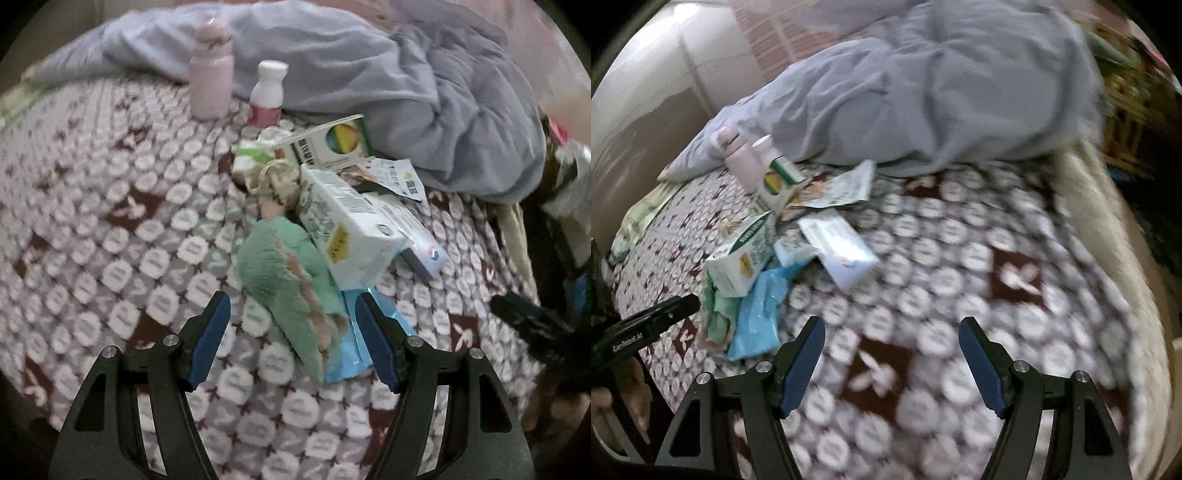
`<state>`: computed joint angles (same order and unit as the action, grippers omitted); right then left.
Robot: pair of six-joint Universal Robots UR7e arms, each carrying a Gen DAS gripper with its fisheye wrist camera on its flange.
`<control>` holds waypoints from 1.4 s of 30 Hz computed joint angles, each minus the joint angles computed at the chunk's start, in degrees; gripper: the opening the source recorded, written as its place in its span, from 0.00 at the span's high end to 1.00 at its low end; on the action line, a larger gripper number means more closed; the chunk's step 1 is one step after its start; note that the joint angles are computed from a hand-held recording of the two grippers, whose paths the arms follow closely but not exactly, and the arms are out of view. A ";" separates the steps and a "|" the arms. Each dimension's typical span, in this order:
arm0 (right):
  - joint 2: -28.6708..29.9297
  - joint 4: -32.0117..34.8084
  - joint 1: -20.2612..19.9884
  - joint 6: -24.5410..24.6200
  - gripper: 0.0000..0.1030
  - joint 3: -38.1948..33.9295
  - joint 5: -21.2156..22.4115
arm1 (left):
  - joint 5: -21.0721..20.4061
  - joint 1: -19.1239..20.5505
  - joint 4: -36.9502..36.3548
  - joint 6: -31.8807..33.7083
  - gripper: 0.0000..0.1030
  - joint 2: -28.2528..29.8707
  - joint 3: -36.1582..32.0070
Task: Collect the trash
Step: 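Move both grippers back over the trash on the bed, then grasp the green towel with the left gripper while the right gripper grasps the medicine box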
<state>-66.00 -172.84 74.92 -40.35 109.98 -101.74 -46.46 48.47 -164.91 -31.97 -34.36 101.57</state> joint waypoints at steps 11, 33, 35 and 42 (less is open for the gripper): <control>13.83 3.33 3.08 -6.87 0.30 -13.76 -6.08 | -5.89 5.02 -1.54 1.05 0.33 2.59 -4.54; 13.39 -2.25 4.14 -12.05 0.33 -11.34 -7.49 | -4.33 2.98 -2.60 4.75 0.61 -1.24 0.12; 15.95 -2.23 4.81 -12.92 0.33 -13.94 -9.06 | -3.87 2.88 -2.82 4.87 0.61 -1.95 0.69; 15.86 1.91 4.32 -11.03 0.50 -14.97 -9.98 | -3.67 2.95 -2.99 3.98 0.62 -2.57 1.40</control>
<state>-50.14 -170.93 79.24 -51.38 95.01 -111.72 -50.13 51.41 -167.90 -27.98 -36.93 102.97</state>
